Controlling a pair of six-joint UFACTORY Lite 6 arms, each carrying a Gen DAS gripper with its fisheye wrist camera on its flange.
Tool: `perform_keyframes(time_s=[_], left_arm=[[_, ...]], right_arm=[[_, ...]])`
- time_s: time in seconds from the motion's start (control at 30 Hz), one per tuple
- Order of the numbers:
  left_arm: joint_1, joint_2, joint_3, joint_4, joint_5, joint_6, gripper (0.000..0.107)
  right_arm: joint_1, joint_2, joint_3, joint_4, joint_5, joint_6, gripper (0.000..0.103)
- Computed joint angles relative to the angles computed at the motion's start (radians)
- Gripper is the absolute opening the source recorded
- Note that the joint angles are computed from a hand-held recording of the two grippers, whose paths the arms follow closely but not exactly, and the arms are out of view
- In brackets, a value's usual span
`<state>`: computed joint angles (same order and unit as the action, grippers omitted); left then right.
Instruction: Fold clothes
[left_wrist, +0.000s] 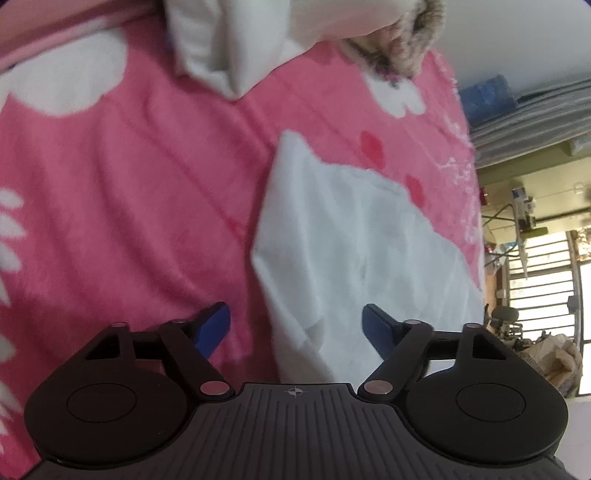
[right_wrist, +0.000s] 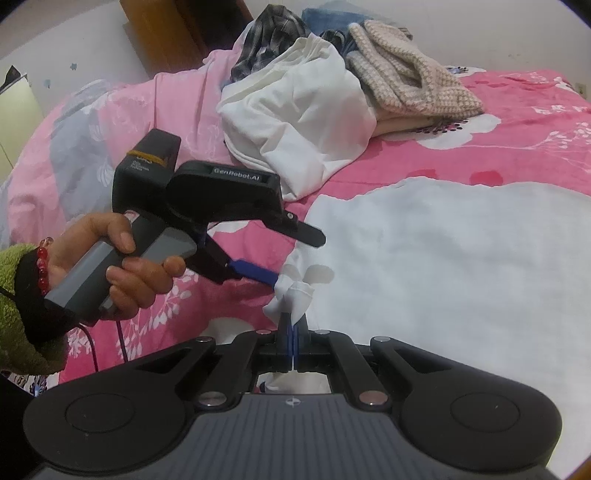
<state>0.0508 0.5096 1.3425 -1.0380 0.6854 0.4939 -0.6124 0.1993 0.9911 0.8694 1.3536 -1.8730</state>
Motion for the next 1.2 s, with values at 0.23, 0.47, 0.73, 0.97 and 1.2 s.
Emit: perform_keyframes(time_s=[0.23, 0.47, 0.73, 0.97, 1.2], left_arm=[[-0.046, 0.059, 0.073, 0.127, 0.002, -0.131, 0.064], [-0.058, 0.107, 0.135, 0.114, -0.027, -0.147, 0.054], [-0.073, 0.123, 0.139, 0.065, -0.084, -0.099, 0.011], [-0.128, 0.065, 0.124, 0.053, -0.151, -0.095, 0.004], [-0.239, 0.104, 0.28, 0.116, -0.147, -0.153, 0.003]], right_arm=[[-0.01, 0.018, 0.019, 0.003, 0.017, 0.01, 0.0], [-0.02, 0.022, 0.024, 0.001, 0.035, 0.001, 0.0], [-0.035, 0.032, 0.031, 0.0, 0.046, -0.001, 0.0], [-0.069, 0.051, 0.06, 0.0, 0.065, 0.004, 0.0], [-0.14, 0.106, 0.139, 0.001, 0.096, 0.017, 0.0]])
